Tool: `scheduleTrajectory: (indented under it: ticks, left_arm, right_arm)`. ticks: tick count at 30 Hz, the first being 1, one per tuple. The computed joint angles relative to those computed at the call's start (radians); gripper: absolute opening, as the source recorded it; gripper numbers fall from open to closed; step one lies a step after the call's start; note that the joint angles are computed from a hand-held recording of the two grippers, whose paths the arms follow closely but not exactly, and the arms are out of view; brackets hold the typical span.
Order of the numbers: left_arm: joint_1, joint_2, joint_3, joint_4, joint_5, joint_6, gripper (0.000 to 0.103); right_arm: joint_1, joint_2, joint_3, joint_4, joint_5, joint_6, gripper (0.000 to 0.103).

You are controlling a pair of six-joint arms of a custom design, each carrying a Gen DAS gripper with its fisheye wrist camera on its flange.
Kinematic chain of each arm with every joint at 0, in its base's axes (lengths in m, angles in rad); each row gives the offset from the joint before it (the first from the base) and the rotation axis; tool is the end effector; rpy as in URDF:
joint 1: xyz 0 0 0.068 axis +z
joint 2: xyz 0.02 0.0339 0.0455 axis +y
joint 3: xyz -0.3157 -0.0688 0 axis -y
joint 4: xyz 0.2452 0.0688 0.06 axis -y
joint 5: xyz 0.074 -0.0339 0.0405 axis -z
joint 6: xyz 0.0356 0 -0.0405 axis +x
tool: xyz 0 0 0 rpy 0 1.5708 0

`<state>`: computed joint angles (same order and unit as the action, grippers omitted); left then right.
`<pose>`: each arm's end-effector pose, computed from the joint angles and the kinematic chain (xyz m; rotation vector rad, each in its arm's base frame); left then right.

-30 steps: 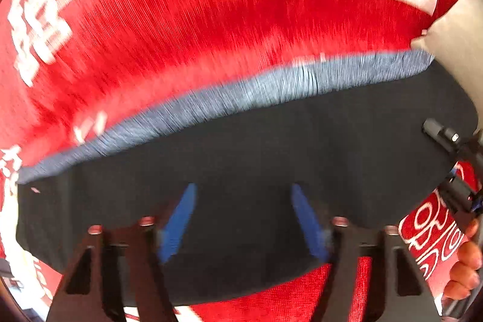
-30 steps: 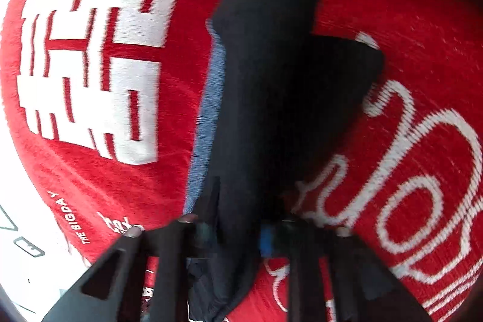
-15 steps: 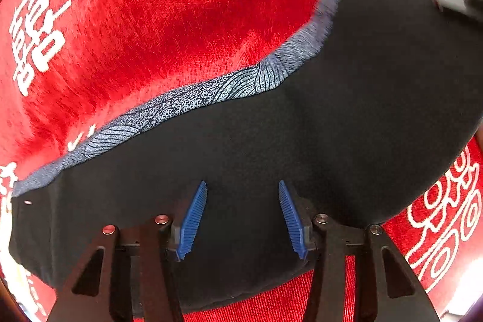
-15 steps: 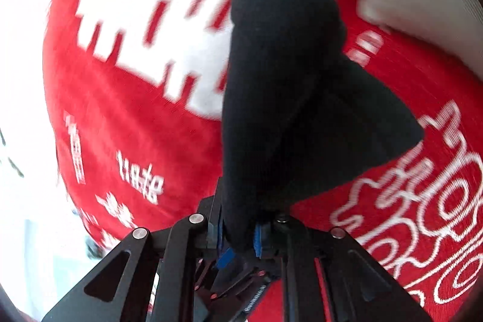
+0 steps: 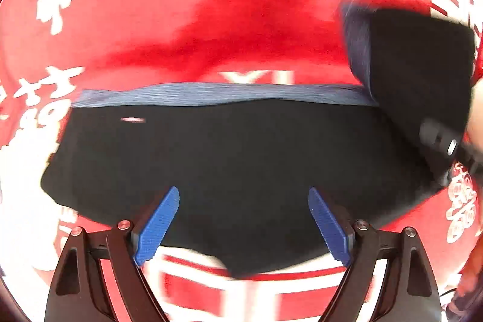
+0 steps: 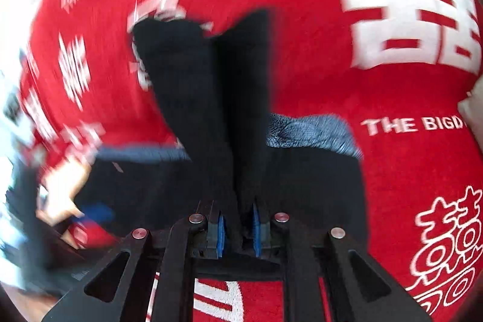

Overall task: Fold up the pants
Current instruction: 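Lift the pants end with the right tool and fold it toward the left tool, then lower the folded end onto the pants and open the right tool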

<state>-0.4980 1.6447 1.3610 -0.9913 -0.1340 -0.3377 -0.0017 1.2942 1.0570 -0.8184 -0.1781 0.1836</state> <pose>0.2899 -0.1522 0.3128 0.1975 2.8107 0.0024 0.2400 0.0059 0.3230 0.1817 2.6238 0.2967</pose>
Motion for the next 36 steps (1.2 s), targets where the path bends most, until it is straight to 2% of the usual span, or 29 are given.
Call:
scheduleTrajectory:
  ticks: [2, 6, 7, 8, 10, 14, 20, 25, 27, 29, 31, 33, 34, 35, 36]
  left_arm:
    - [0.074, -0.019, -0.031, 0.005, -0.003, 0.049, 0.088]
    - [0.2, -0.015, -0.06, 0.028, 0.041, 0.119, 0.088]
    - [0.212, -0.013, -0.063, 0.028, 0.049, 0.126, 0.088]
    - [0.221, -0.009, -0.058, 0.026, 0.061, 0.131, 0.088]
    - [0.221, 0.001, -0.042, 0.021, 0.099, 0.132, 0.088]
    - [0.195, 0.022, 0.018, 0.008, 0.217, 0.138, 0.088]
    - [0.107, 0.097, 0.113, 0.016, 0.404, 0.181, 0.088]
    - [0.051, 0.169, 0.156, 0.022, 0.43, 0.172, 0.088]
    - [0.049, 0.184, 0.173, 0.023, 0.443, 0.167, 0.081]
    - [0.046, 0.21, 0.194, 0.002, 0.464, 0.177, 0.059]
    - [0.039, 0.246, 0.216, -0.031, 0.47, 0.184, 0.054]
    - [0.038, 0.261, 0.217, -0.04, 0.467, 0.18, 0.036]
    - [0.043, 0.266, 0.215, -0.047, 0.476, 0.176, 0.019]
    - [0.05, 0.274, 0.216, -0.055, 0.488, 0.167, 0.008]
    - [0.057, 0.272, 0.212, -0.058, 0.506, 0.159, 0.008]
  right_arm:
    - [0.187, 0.039, -0.056, 0.05, 0.176, 0.062, 0.017]
    - [0.471, 0.122, -0.102, 0.037, 0.497, 0.156, 0.023]
    - [0.527, 0.135, -0.106, 0.023, 0.566, 0.166, 0.027]
    - [0.574, 0.138, -0.104, 0.006, 0.603, 0.162, 0.04]
    - [0.614, 0.11, -0.102, -0.017, 0.579, 0.15, 0.058]
    - [0.633, 0.025, -0.063, -0.133, 0.508, 0.157, 0.059]
    - [0.411, -0.086, -0.046, -0.255, 0.379, 0.191, 0.059]
    - [0.256, -0.13, -0.065, -0.283, 0.31, 0.131, 0.059]
    - [0.224, -0.145, -0.077, -0.281, 0.285, 0.12, 0.059]
    - [0.198, -0.165, -0.092, -0.284, 0.257, 0.114, 0.059]
    - [0.177, -0.153, -0.102, -0.264, 0.237, 0.106, 0.059]
    - [0.16, -0.161, -0.111, -0.261, 0.221, 0.104, 0.059]
    - [0.147, -0.164, -0.112, -0.26, 0.212, 0.098, 0.058]
    - [0.135, -0.167, -0.107, -0.265, 0.203, 0.092, 0.057]
    - [0.129, -0.173, -0.106, -0.272, 0.197, 0.09, 0.056]
